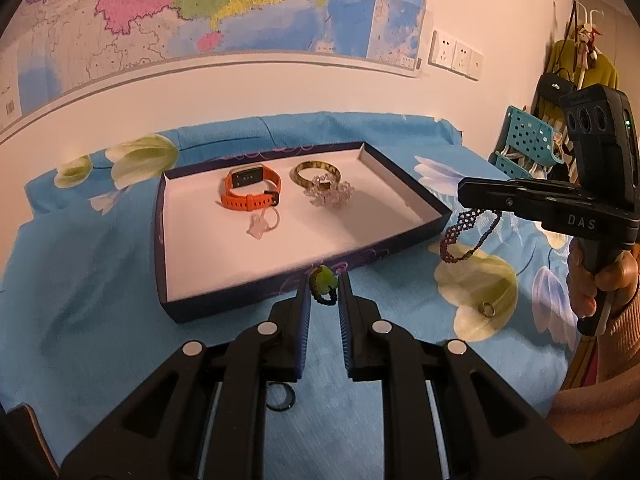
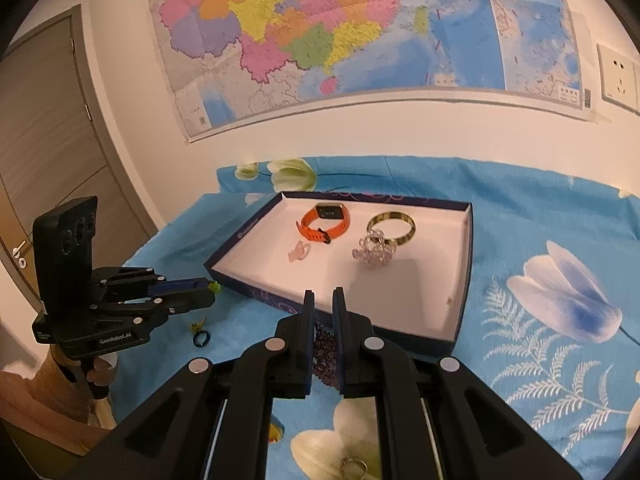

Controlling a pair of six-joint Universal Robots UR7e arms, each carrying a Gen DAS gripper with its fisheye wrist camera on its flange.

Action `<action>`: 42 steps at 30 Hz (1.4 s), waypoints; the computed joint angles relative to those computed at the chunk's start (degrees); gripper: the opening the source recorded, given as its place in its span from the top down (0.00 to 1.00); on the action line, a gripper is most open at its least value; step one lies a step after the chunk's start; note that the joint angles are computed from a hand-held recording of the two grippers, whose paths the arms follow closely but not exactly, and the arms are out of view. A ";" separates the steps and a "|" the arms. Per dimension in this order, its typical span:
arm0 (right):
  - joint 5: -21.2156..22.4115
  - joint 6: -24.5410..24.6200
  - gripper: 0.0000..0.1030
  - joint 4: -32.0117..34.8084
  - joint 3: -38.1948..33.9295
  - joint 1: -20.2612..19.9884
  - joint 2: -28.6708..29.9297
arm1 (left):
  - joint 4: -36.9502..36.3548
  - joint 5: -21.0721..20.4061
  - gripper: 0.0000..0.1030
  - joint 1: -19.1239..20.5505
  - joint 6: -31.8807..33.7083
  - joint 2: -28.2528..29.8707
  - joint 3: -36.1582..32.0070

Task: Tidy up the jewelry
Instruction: 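Carry the necklace and green pendant over the white box with both tools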

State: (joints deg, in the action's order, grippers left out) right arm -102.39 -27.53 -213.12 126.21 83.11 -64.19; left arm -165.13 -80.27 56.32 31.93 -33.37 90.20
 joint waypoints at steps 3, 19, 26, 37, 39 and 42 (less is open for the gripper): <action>-0.16 -0.57 0.93 0.20 -0.91 0.52 0.12 | 0.09 -0.02 0.86 -0.08 -0.01 0.37 -0.80; -1.36 -2.41 0.93 4.13 -7.76 1.70 1.73 | 1.56 0.97 0.86 -0.22 -0.05 3.90 -6.66; -1.47 -1.86 0.93 6.54 -10.37 1.35 2.50 | 2.70 1.59 0.86 -0.17 -0.22 5.56 -9.44; -0.86 -0.77 0.93 10.15 -13.67 0.60 3.97 | 5.48 2.13 0.86 0.39 -1.53 7.88 -13.48; -0.77 -0.57 0.93 10.89 -14.27 0.48 4.28 | 5.80 2.26 0.86 0.43 -1.69 8.18 -13.98; -0.79 -0.47 0.93 11.48 -15.02 0.33 4.79 | 6.18 2.53 0.86 0.52 -1.88 8.67 -14.66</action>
